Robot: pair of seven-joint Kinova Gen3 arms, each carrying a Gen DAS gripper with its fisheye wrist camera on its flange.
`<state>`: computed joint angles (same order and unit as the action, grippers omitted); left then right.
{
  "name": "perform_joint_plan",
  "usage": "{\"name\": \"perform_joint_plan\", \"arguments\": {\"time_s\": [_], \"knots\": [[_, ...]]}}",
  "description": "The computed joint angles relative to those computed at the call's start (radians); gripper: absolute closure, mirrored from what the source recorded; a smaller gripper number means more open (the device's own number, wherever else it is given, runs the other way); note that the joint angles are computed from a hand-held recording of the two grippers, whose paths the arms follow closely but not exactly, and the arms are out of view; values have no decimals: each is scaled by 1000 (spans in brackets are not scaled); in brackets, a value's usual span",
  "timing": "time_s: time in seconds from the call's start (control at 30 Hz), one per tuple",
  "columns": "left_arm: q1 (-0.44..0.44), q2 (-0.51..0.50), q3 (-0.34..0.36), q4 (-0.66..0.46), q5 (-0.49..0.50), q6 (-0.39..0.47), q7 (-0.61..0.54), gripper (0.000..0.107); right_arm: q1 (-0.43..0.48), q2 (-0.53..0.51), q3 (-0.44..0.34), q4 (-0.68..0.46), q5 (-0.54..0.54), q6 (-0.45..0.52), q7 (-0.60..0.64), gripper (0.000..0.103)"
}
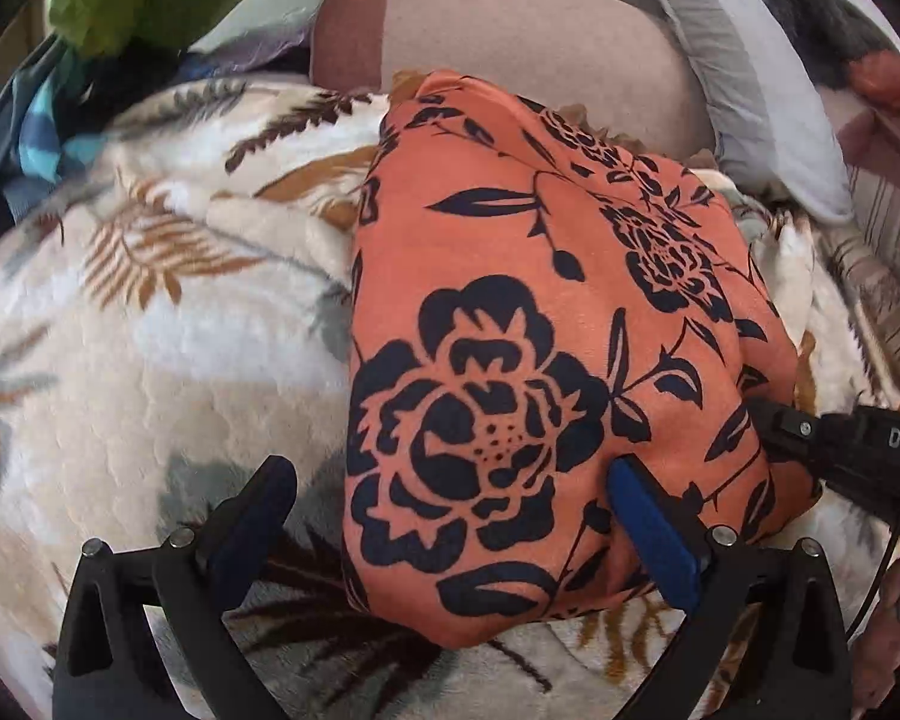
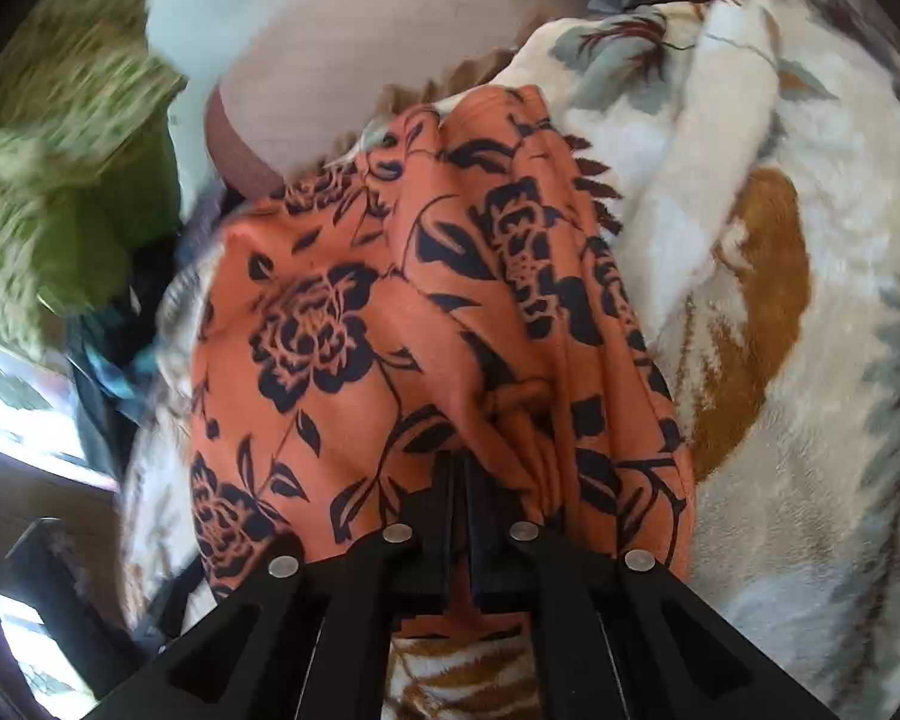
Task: Fold small clothes
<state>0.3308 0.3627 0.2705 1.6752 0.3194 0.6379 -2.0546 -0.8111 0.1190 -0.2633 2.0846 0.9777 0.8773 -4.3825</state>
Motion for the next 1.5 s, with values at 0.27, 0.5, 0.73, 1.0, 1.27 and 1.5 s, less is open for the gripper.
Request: {"name": "perform_joint_plan", "arguments": {"time_s": [0.27, 0.5, 0.73, 1.0, 1.27, 1.5], "knots": [[-99, -72, 52, 46, 133, -74, -96, 5, -62, 12, -94, -107, -14, 250, 26, 97], [32, 5, -47, -27, -5, 5, 0, 4, 165, 20, -243, -23, 6, 65, -34, 98], [-74, -61, 24, 22, 111, -63, -86, 4, -83, -14, -113, -39, 42, 302, -100, 97], [-105, -93, 42, 84, 224, -147, -199, 4, -116, -15, -129, -38, 35, 459, -250, 96], [-223, -150, 215, 204, 446, -344, -494, 4, -118, -25, -151, 4, 22, 508, -296, 96], [-93, -137, 66, 157, 350, -311, -352, 4, -130, -46, -181, 42, -5, 559, -349, 96]]}}
